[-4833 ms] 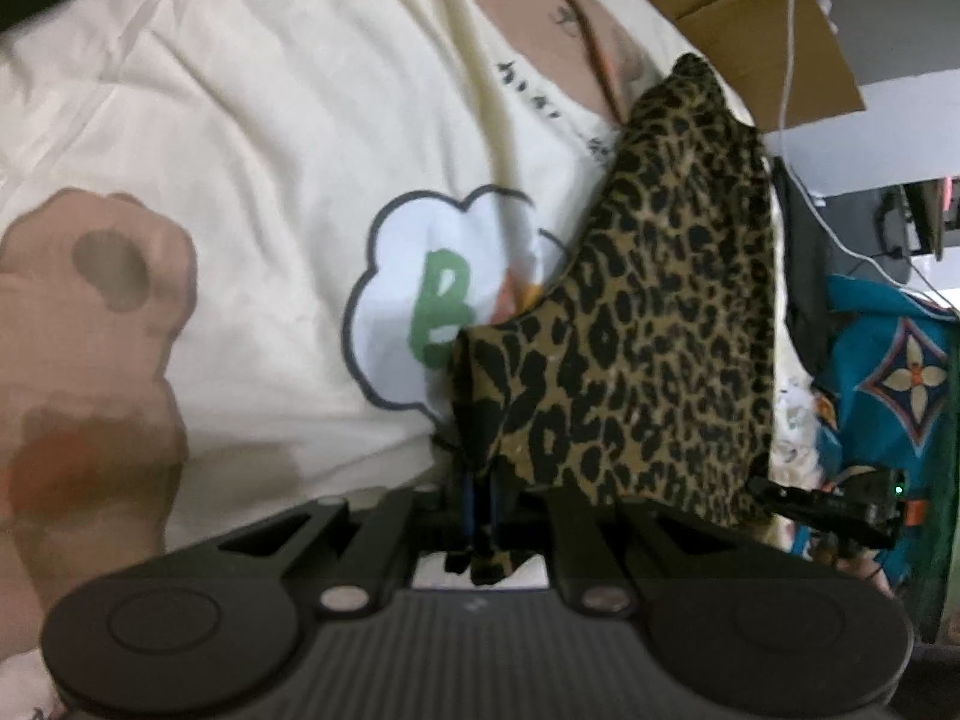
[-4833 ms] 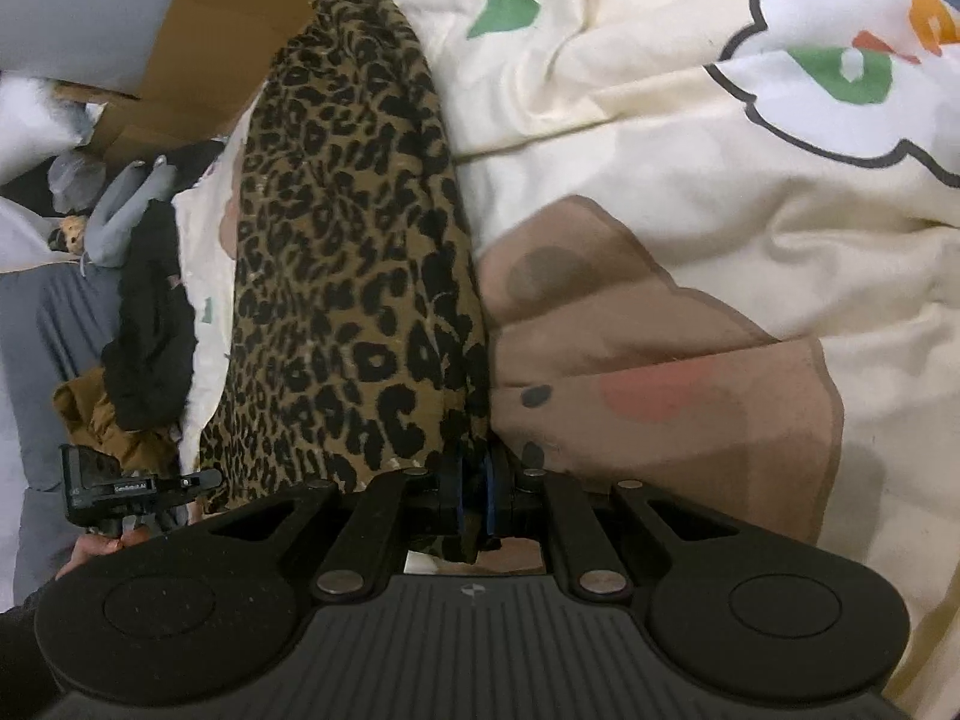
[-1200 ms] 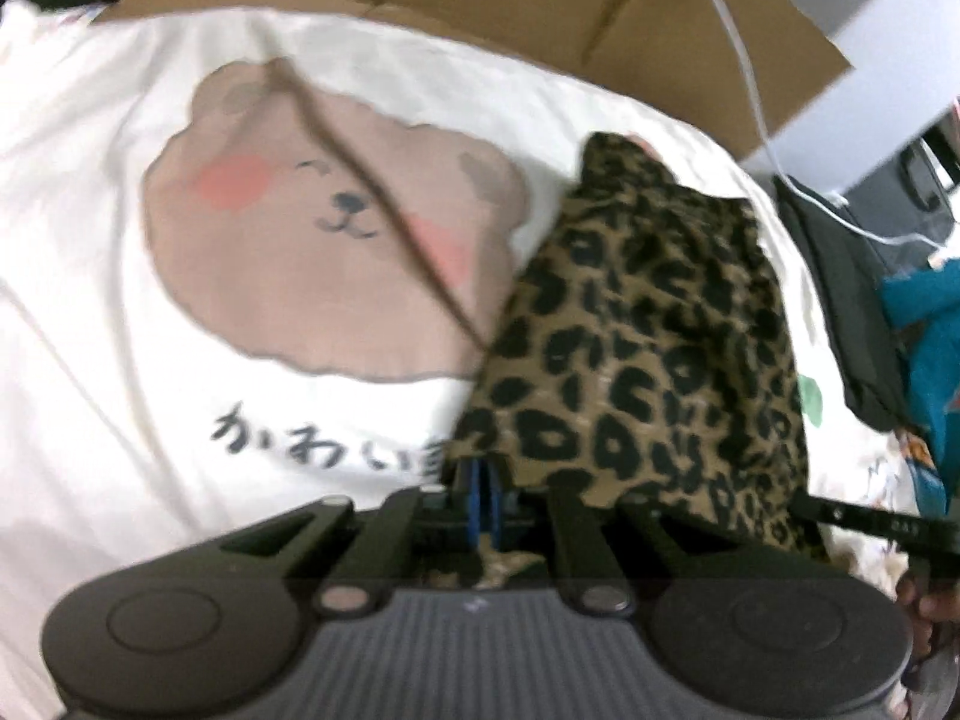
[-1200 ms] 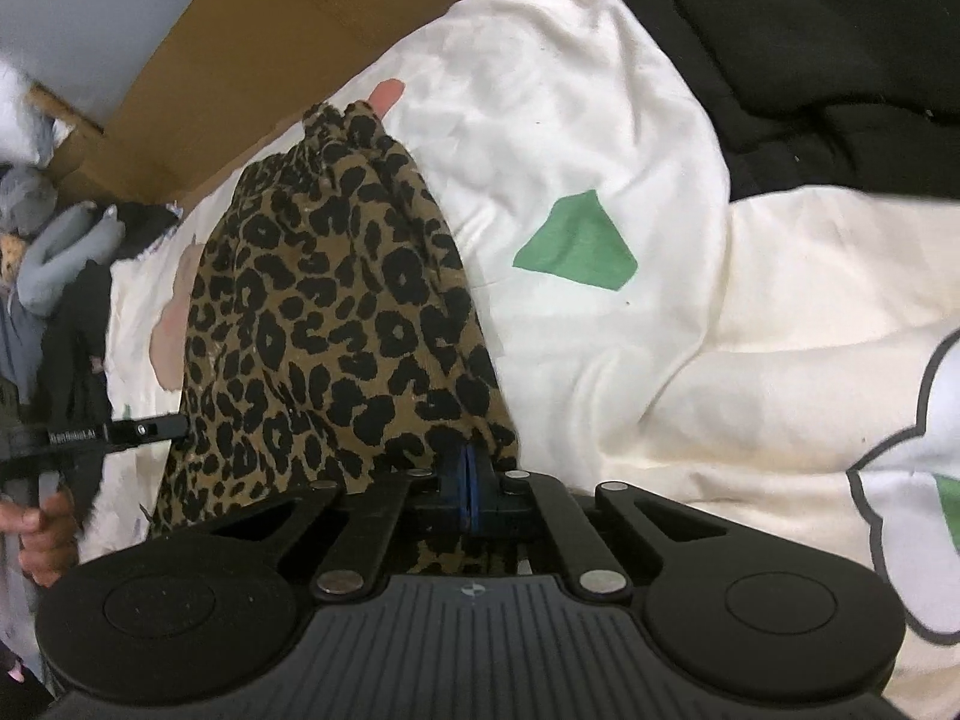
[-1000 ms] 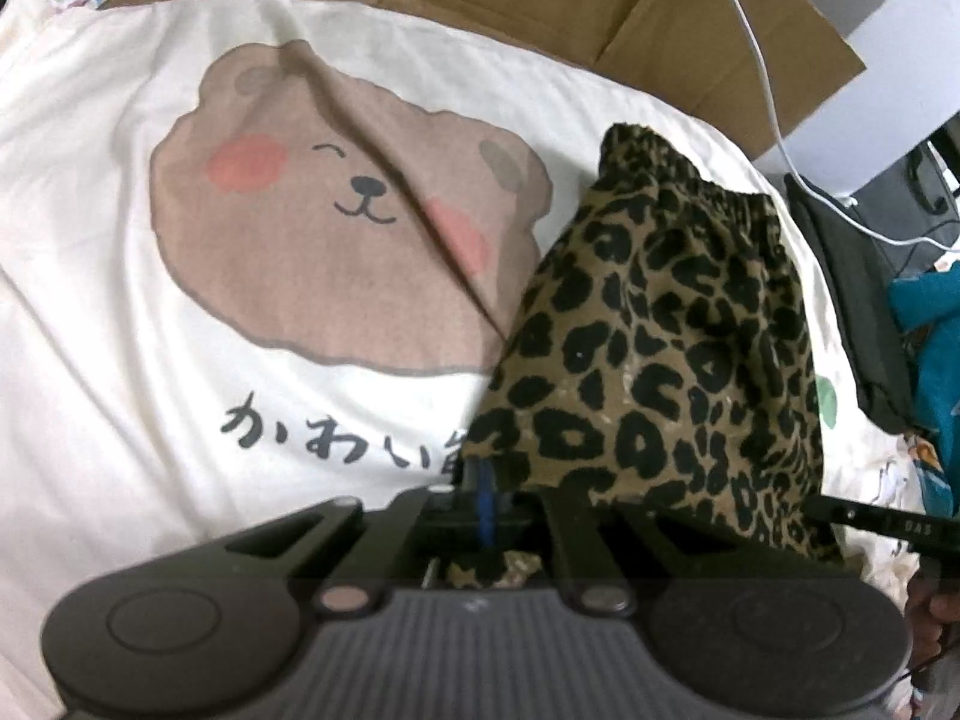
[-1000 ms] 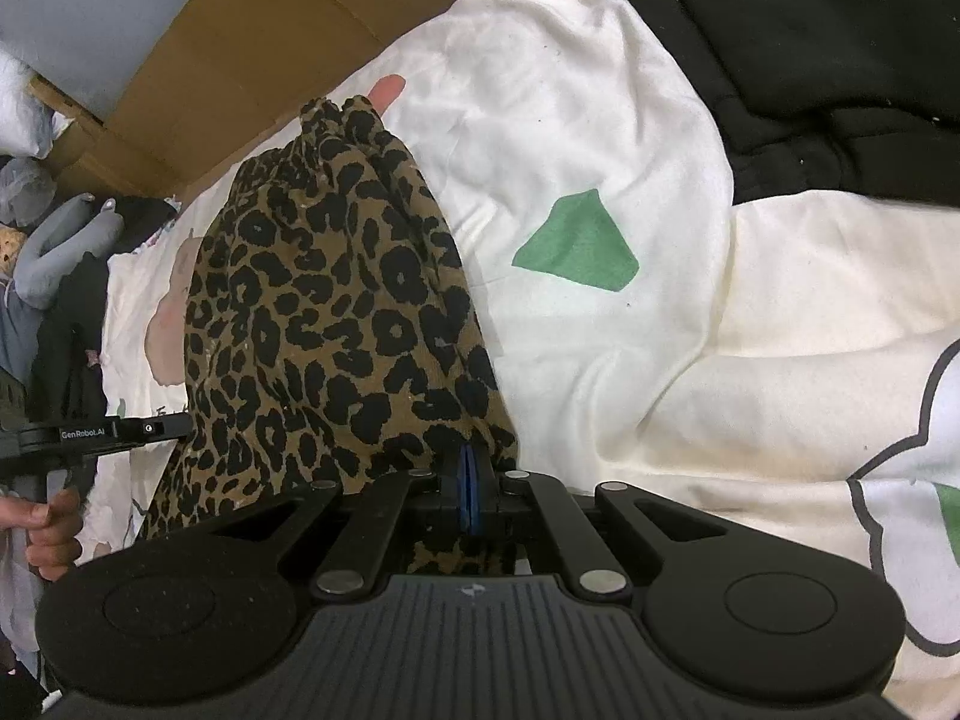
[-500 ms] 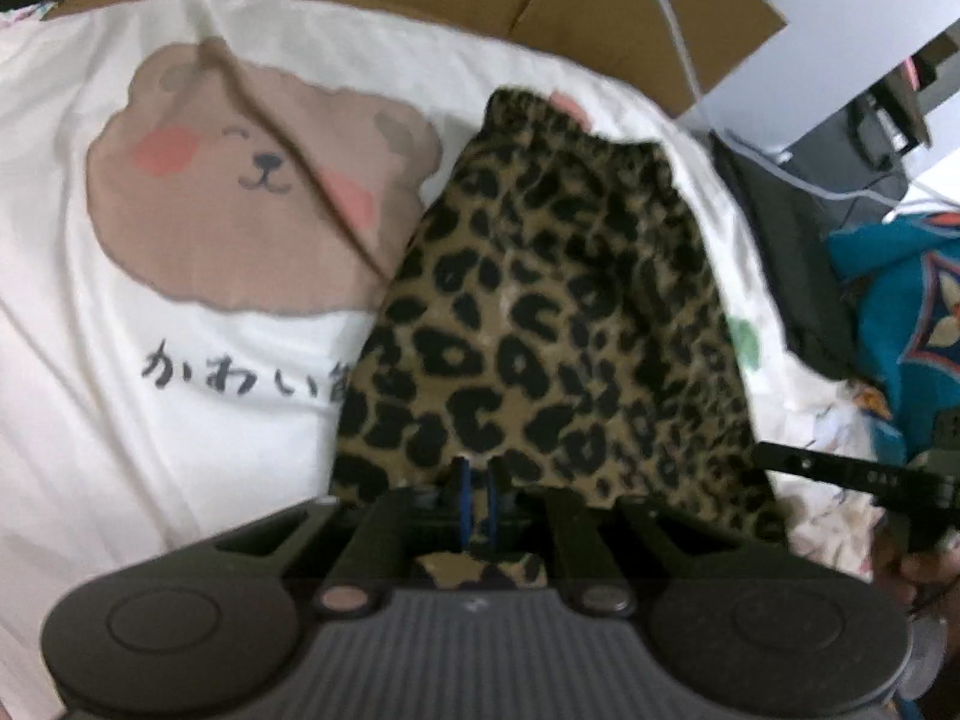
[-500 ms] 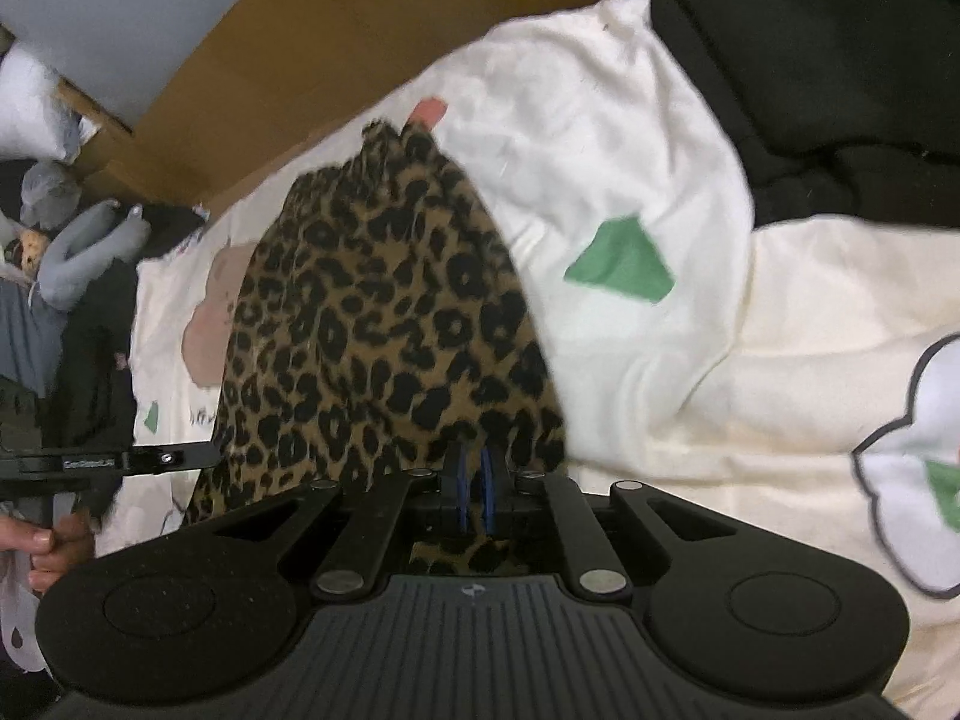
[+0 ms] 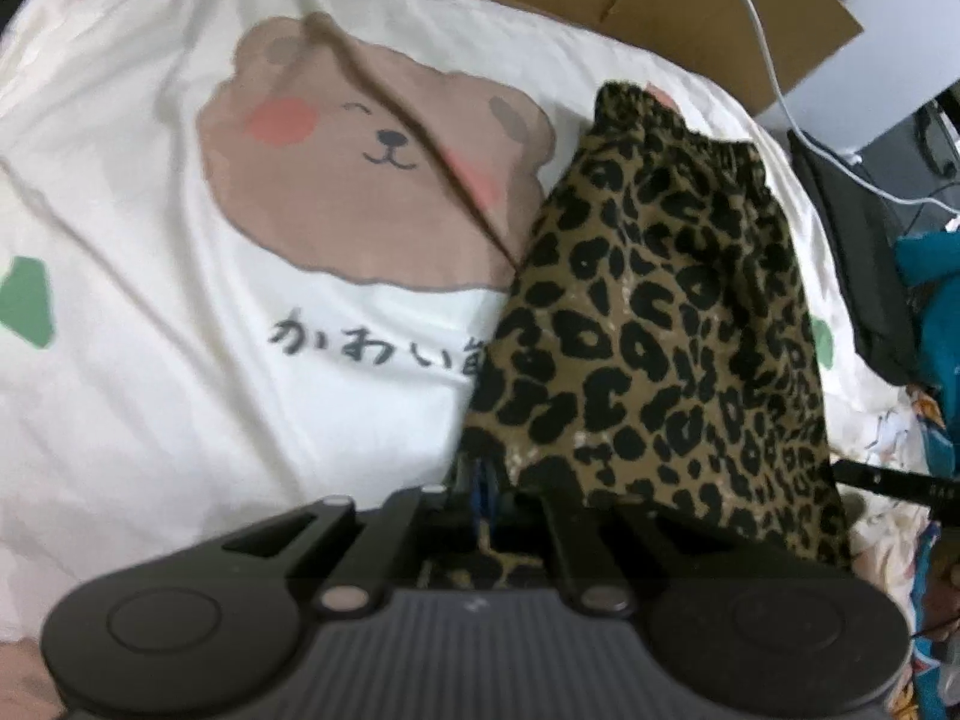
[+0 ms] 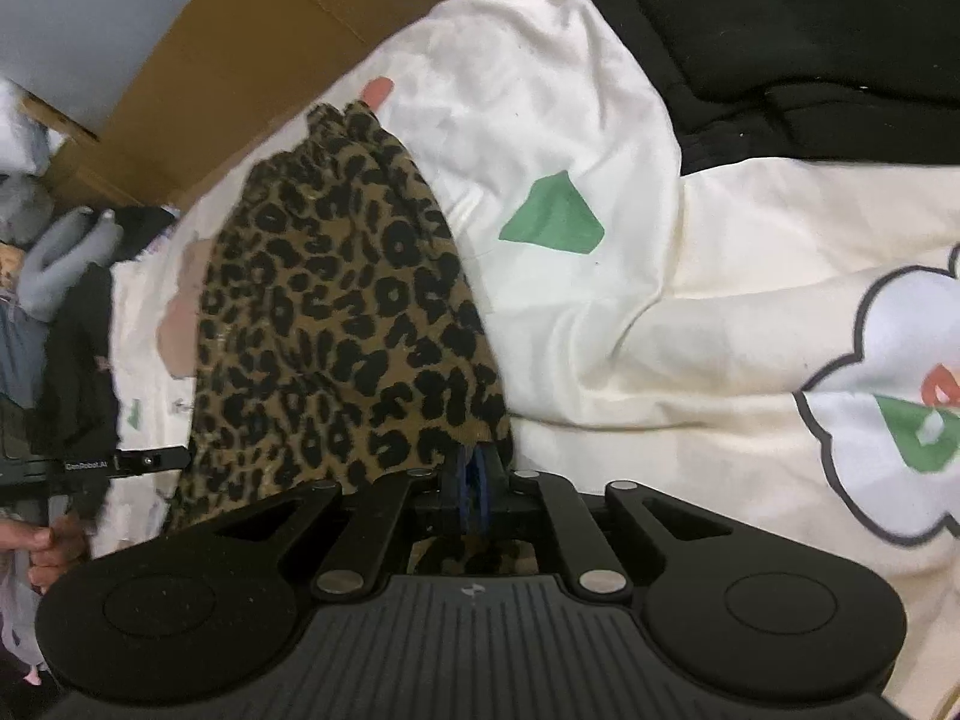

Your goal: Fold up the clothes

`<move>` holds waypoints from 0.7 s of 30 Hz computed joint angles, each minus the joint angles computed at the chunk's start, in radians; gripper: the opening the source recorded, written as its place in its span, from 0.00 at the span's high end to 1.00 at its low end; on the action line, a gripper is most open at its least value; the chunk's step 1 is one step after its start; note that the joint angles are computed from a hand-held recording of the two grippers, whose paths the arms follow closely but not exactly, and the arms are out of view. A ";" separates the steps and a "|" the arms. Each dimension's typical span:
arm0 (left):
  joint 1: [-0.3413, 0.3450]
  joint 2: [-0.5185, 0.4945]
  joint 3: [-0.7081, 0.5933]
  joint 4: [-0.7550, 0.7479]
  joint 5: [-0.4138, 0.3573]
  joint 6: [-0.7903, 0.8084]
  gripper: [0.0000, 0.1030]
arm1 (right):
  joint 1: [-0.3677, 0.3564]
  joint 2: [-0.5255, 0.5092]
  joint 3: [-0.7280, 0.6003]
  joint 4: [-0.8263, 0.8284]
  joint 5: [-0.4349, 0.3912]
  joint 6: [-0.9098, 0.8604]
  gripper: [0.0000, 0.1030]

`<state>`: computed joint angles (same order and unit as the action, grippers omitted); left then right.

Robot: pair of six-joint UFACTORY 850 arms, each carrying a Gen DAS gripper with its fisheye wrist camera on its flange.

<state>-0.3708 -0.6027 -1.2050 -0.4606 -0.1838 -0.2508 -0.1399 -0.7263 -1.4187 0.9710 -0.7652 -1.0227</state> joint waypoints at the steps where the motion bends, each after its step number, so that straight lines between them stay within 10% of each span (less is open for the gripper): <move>1: 0.004 0.018 0.014 0.009 0.000 -0.011 0.95 | -0.007 0.009 0.007 0.001 -0.009 0.000 0.94; 7: 0.027 0.121 0.120 -0.003 -0.006 -0.041 0.94 | -0.047 0.043 0.033 -0.030 -0.096 0.011 0.67; 21: 0.066 0.278 0.309 -0.267 -0.042 0.088 0.92 | -0.095 0.070 0.061 -0.199 -0.222 0.081 0.67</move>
